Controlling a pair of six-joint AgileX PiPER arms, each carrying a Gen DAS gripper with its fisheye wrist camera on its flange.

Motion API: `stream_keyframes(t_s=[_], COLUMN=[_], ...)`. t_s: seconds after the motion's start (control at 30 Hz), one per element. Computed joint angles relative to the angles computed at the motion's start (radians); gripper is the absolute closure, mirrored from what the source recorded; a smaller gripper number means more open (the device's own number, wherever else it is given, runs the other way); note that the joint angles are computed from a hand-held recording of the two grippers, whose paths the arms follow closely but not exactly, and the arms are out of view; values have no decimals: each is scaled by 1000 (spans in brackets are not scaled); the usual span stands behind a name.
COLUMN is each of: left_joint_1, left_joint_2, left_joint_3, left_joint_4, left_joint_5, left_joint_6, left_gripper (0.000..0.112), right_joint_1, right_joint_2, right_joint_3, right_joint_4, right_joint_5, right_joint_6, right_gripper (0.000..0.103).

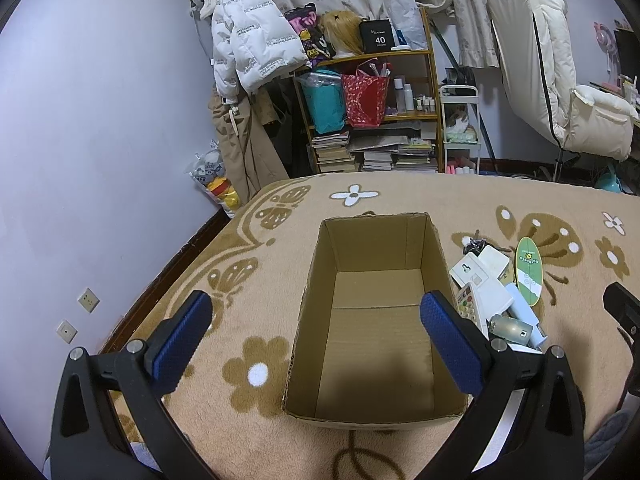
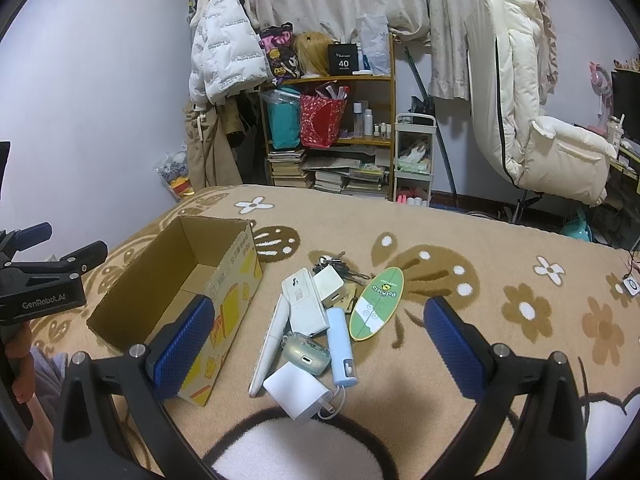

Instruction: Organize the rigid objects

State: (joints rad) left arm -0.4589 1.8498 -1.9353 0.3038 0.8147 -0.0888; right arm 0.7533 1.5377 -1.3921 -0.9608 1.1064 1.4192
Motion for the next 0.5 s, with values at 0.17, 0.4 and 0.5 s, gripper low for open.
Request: stream_keyframes(t_s=[0.17,0.4,0.5], left_joint_1=[-3,13,18], left_joint_2=[3,84,146], left_joint_3=[-3,-137,-246], left_joint_4=[16,-28,-39], left_joint_5=[3,85,151], left_joint_6=[-4,39,54], left_gripper=[10,10,10], right_joint_1=[-1,-59,-89], right_joint_2=[0,10,16], right_joint_3=[10,24,19], right_joint_4=[0,61,97], right_joint_5=[-5,-81,-108], right_joint_6=[9,-45,-79], right_gripper=[0,0,0])
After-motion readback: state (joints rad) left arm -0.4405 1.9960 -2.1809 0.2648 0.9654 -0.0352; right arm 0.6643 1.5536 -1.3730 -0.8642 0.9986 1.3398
